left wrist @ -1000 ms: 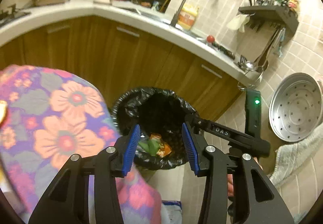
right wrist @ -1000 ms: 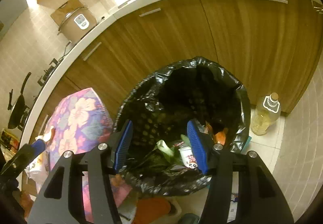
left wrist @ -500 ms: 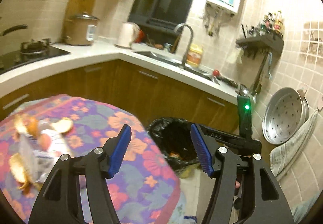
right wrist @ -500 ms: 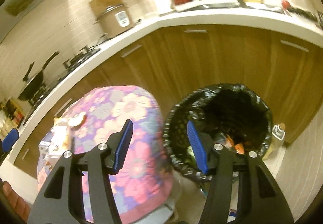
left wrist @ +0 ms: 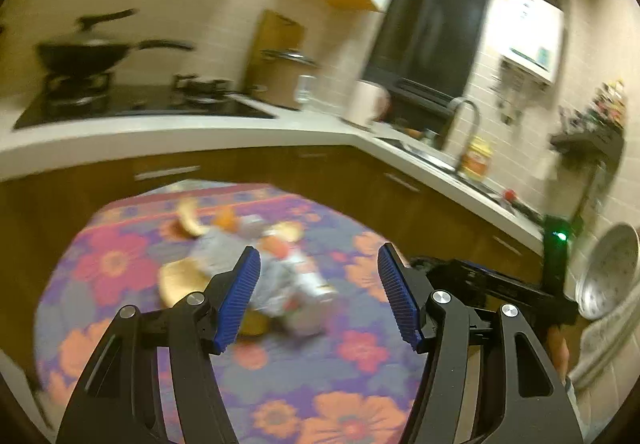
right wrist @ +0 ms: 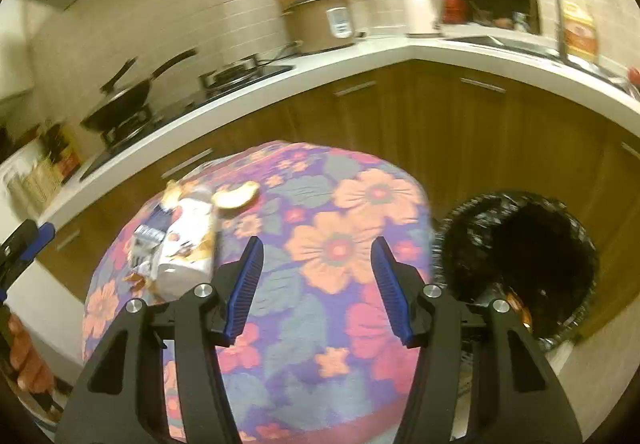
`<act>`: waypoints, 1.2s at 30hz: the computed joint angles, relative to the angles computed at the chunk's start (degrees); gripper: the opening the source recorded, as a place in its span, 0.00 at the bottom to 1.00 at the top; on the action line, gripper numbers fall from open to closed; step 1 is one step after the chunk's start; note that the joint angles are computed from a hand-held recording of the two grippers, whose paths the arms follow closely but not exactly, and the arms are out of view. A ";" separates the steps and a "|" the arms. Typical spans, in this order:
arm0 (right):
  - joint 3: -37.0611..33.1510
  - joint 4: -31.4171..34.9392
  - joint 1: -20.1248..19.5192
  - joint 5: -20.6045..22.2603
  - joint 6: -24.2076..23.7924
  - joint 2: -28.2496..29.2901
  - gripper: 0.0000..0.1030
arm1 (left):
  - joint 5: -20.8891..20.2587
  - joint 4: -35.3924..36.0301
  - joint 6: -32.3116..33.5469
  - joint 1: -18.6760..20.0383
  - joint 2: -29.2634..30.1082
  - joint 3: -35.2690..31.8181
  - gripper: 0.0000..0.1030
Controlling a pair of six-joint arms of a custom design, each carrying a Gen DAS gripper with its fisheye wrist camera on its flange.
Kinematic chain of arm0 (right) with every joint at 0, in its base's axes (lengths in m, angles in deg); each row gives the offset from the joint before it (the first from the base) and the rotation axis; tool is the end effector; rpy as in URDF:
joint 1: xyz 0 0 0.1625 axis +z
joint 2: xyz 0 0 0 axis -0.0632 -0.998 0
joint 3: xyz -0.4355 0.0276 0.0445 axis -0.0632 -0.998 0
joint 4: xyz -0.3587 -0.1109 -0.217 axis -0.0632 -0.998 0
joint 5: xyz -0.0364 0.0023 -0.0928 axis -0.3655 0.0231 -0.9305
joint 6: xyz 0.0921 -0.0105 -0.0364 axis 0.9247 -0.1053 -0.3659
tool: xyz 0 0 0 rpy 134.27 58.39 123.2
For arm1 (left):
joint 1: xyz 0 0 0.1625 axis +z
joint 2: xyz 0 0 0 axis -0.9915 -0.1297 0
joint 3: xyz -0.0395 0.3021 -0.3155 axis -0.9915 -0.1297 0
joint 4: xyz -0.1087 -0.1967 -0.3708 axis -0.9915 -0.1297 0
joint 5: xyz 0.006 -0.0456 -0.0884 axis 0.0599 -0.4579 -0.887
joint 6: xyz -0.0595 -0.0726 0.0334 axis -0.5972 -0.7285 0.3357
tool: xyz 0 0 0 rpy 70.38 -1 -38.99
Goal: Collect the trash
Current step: 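Grasp a bread crust with the left tool while the right tool reaches the milk carton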
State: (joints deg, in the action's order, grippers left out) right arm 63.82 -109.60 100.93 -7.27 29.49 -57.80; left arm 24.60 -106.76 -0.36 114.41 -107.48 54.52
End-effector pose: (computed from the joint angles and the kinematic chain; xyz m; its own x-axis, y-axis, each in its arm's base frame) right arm 0.2083 -0.6385 0.2788 -0.7472 -0.5394 0.3883 -0.6646 0.6122 -0.4285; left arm -0.3016 -0.4531 0.2194 -0.8920 -0.1367 -0.4308 0.3585 0.3664 -0.8586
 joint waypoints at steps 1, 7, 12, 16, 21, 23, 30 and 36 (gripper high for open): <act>0.10 0.15 0.39 0.10 -0.45 0.36 0.51 | 0.60 0.06 -1.44 0.17 -0.82 0.96 0.58; 1.14 0.96 2.96 1.47 -3.38 2.73 0.51 | 3.17 4.52 -10.91 1.73 -5.53 5.62 0.58; 1.71 1.51 5.07 2.85 -6.67 4.67 0.51 | 0.56 13.56 -19.63 5.87 -10.09 7.24 0.56; 1.65 0.66 7.55 3.24 -11.00 6.53 0.61 | -1.98 17.51 -24.08 9.30 -11.52 7.10 0.56; 1.22 -0.69 10.21 0.69 -16.82 9.50 0.63 | -9.22 16.51 -19.44 15.48 -11.56 3.88 0.56; 1.55 -3.65 11.01 -1.03 -19.69 10.97 0.67 | -13.48 20.65 -20.65 18.79 -12.03 1.58 0.56; 0.76 -9.91 12.59 -6.39 -27.20 15.61 0.67 | -15.71 24.36 -19.08 22.17 -8.39 -3.01 0.48; -0.99 -12.23 13.06 -9.07 -29.03 18.50 0.67 | -13.78 28.61 -19.15 22.25 -6.18 -5.51 0.12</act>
State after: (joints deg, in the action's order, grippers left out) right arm 62.83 -121.83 114.00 -16.34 0.46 -39.29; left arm 10.82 -78.15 -19.51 136.66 -113.66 49.01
